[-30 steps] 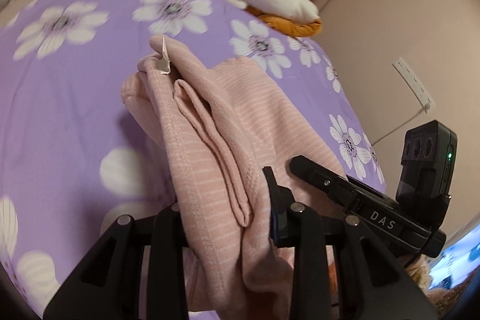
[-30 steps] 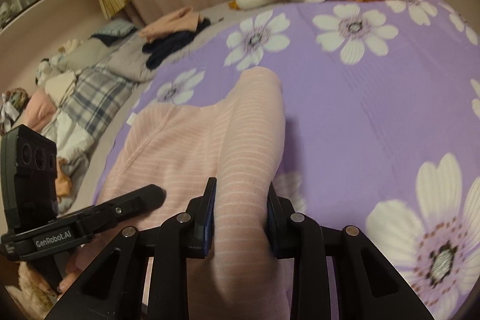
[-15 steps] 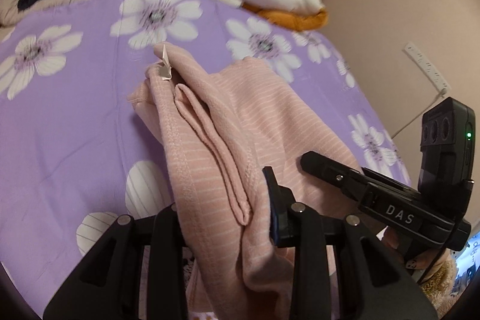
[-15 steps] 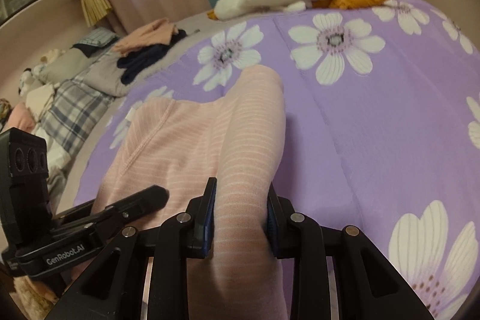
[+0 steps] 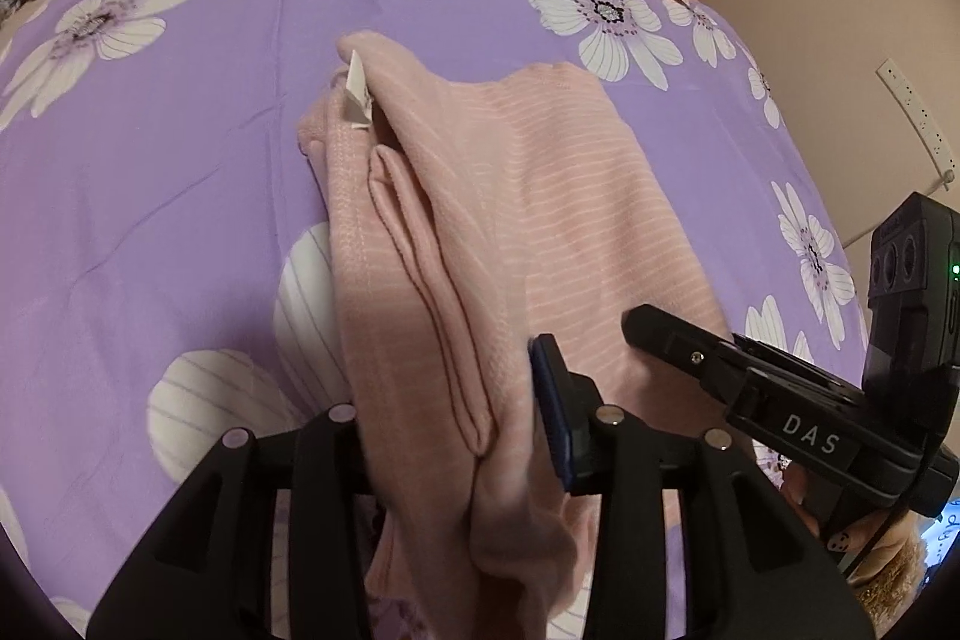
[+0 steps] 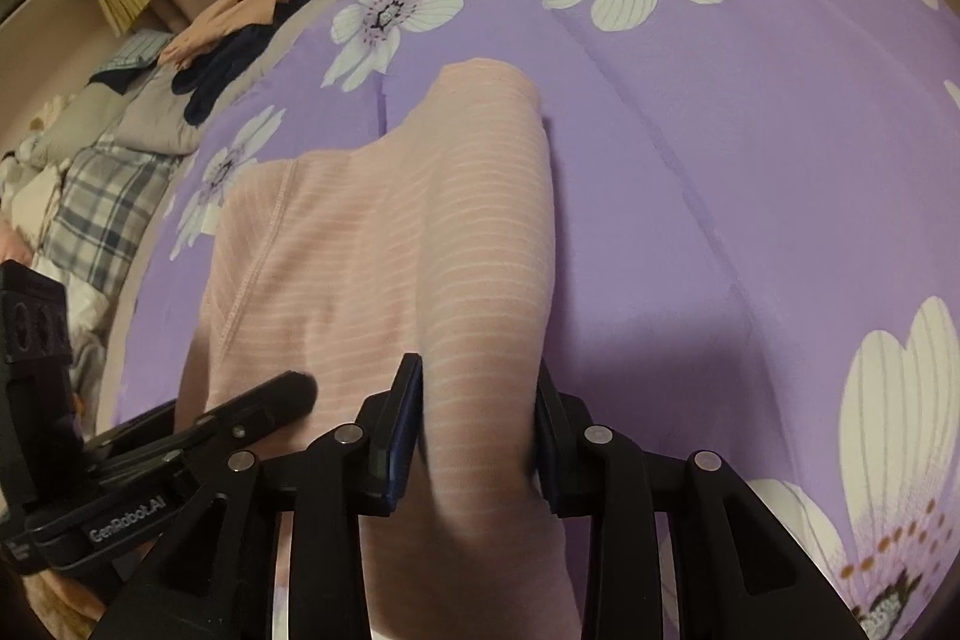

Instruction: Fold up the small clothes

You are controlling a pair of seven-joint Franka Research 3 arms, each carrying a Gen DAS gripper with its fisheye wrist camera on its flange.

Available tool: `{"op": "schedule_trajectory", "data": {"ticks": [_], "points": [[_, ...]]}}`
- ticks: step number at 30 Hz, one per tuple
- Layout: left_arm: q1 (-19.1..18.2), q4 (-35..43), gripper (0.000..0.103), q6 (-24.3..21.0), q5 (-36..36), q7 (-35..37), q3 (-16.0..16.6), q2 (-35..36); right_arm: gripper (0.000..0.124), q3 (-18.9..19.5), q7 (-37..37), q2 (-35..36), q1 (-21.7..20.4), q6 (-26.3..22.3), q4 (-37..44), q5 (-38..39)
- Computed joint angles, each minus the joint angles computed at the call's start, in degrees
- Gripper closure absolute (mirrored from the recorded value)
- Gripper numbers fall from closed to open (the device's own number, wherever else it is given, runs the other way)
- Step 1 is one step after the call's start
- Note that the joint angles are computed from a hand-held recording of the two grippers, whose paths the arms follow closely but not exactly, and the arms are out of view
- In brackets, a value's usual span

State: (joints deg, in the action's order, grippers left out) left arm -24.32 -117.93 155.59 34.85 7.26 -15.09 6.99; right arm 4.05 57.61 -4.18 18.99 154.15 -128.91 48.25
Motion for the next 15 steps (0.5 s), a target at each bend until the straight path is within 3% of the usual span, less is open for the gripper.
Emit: {"op": "schedule_trajectory", "data": {"ticks": [3,6,10,12,15], "points": [[-1.1,0.4,0.048,-4.2,1.7,-2.3,-0.4,-2.1,0.084,0.4,3.3,-2.0,-0.2,1.4,-1.4,-4.2],[-1.5,-0.3,0.028,-6.6,6.3,-6.8,-1.2,-5.4,0.062,0.0,2.4,-4.3,0.6,3.2,-2.8,-3.2],[-1.5,-0.7,0.006,-10.5,11.1,-10.7,-3.7,-10.0,0.046,-1.0,-1.0,-10.4,2.7,7.6,-6.5,0.1],[-1.5,-0.4,0.001,-13.0,12.7,-12.0,-5.1,-11.6,0.039,-1.5,-2.3,-12.7,4.0,9.7,-7.7,0.8],[-1.6,-0.5,0.001,-15.4,14.0,-13.5,-6.7,-14.0,0.034,-2.8,-5.5,-16.2,6.9,12.9,-9.3,2.4]]}}
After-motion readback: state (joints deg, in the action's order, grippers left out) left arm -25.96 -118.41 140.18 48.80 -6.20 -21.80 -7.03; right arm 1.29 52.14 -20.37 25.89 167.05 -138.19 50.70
